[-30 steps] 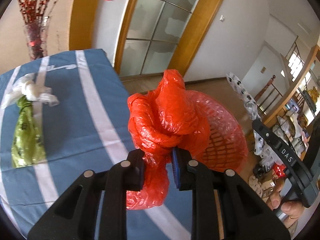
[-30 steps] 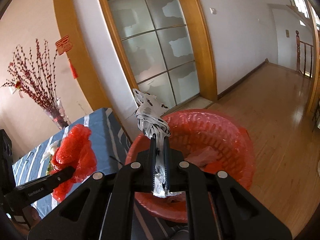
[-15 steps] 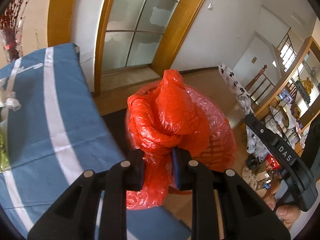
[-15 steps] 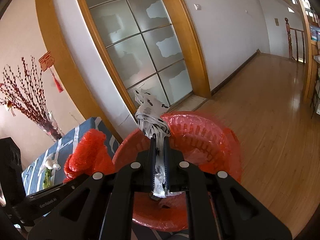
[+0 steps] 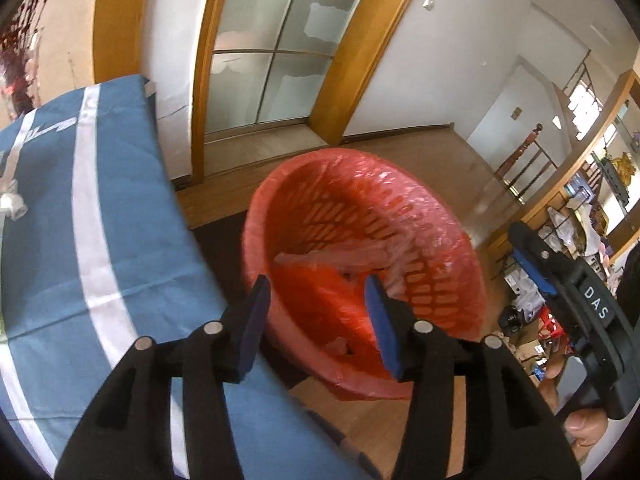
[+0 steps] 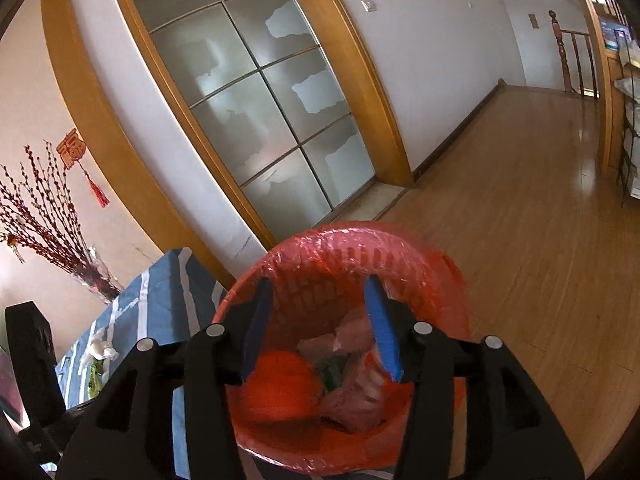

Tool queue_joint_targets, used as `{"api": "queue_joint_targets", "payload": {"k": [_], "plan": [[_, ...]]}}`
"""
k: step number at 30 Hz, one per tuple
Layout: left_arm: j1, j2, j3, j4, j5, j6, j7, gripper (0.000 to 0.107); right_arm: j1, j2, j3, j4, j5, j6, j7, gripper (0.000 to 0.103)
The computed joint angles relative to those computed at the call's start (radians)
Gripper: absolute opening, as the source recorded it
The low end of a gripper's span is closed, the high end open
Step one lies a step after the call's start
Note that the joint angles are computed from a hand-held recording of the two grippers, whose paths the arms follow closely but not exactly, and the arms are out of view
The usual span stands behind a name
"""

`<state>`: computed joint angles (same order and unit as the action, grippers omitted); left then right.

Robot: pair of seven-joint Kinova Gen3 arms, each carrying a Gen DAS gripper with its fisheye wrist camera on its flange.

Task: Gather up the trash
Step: 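Lower both bags into the basket and open both tools, then move the left tool to the green printed bag and grasp its neck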

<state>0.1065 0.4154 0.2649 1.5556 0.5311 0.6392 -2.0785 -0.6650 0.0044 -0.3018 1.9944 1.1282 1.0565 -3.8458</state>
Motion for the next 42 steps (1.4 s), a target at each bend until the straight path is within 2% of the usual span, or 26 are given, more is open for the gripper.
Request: {"api": "queue_joint_targets", "payload": {"k": [4, 10, 19, 25, 30, 36, 39, 42], "plan": [[-0.002, -0.012, -0.022, 0.02, -0.022, -0.022, 0.015, 0.055, -0.012, 0.009, -0.007, -0.009, -0.009, 0.039, -0.006, 0.065], [-0.01, -0.044, -0.042, 0.064, -0.056, -0.066, 0.045, 0.06, -0.037, 0.027, -0.008, -0.031, -0.01, 0.086, 0.0, 0.078], [-0.069, -0.076, -0.051, 0.108, -0.054, -0.084, 0.032, 0.062, -0.059, 0.046, 0.003, -0.062, -0.02, 0.088, 0.044, 0.078], [-0.08, -0.078, -0.062, 0.118, -0.062, -0.09, 0.038, 0.062, -0.071, 0.053, 0.007, -0.076, -0.024, 0.089, 0.066, 0.078], [-0.08, -0.101, -0.084, 0.143, -0.095, -0.131, 0.057, 0.062, -0.079, 0.061, 0.009, -0.09, -0.029, 0.094, 0.091, 0.078], [-0.073, -0.118, -0.162, 0.143, -0.209, -0.172, 0.169, 0.062, -0.086, 0.073, 0.016, -0.102, -0.035, 0.081, 0.107, 0.078], [-0.056, -0.112, -0.225, 0.131, -0.304, -0.202, 0.275, 0.062, -0.09, 0.083, 0.02, -0.109, -0.038, 0.068, 0.122, 0.078], [-0.081, -0.098, -0.243, 0.109, -0.352, -0.206, 0.344, 0.062, -0.095, 0.094, 0.026, -0.12, -0.043, 0.061, 0.141, 0.078]]}}
